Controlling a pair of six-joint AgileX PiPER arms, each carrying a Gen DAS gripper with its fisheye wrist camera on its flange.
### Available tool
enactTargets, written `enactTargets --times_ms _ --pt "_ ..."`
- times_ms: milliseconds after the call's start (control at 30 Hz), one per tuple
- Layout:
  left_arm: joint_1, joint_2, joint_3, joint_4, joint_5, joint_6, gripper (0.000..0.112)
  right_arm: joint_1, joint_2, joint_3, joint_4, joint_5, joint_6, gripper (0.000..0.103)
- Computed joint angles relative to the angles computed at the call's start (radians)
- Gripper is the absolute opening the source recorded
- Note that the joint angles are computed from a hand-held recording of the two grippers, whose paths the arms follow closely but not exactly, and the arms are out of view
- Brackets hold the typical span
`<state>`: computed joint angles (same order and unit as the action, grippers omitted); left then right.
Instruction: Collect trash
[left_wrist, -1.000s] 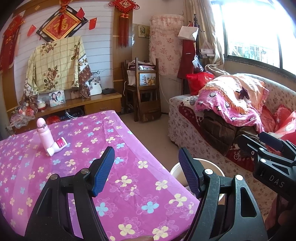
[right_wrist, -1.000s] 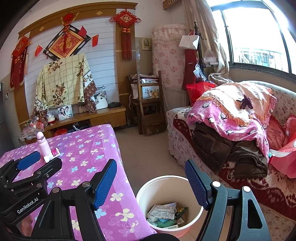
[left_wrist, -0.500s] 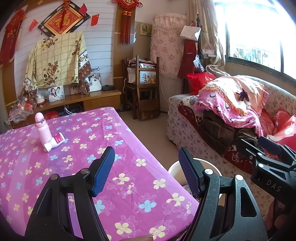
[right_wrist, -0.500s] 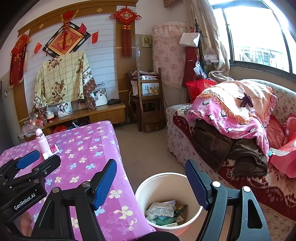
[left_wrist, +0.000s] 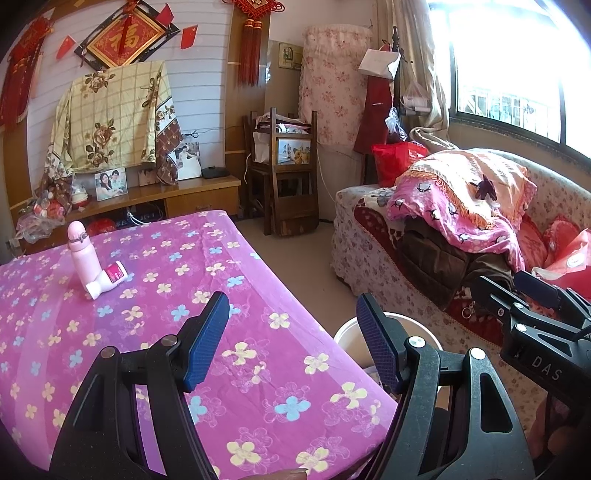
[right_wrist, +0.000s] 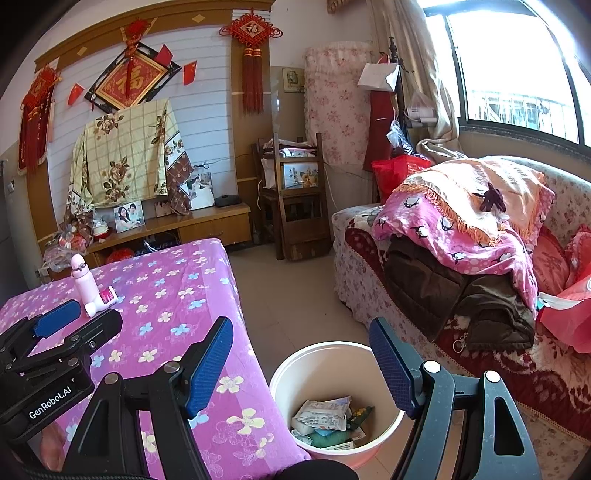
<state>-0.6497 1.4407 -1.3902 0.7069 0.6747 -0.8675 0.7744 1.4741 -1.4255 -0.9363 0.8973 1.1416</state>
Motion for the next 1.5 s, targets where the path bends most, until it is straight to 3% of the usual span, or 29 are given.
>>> enactTargets --times_ms 1500 --pt "-0.012 0.015 0.017 -0.032 -0.014 0.011 0.071 -0.012 -0.010 0.047 0.011 -0.019 0.020 0.075"
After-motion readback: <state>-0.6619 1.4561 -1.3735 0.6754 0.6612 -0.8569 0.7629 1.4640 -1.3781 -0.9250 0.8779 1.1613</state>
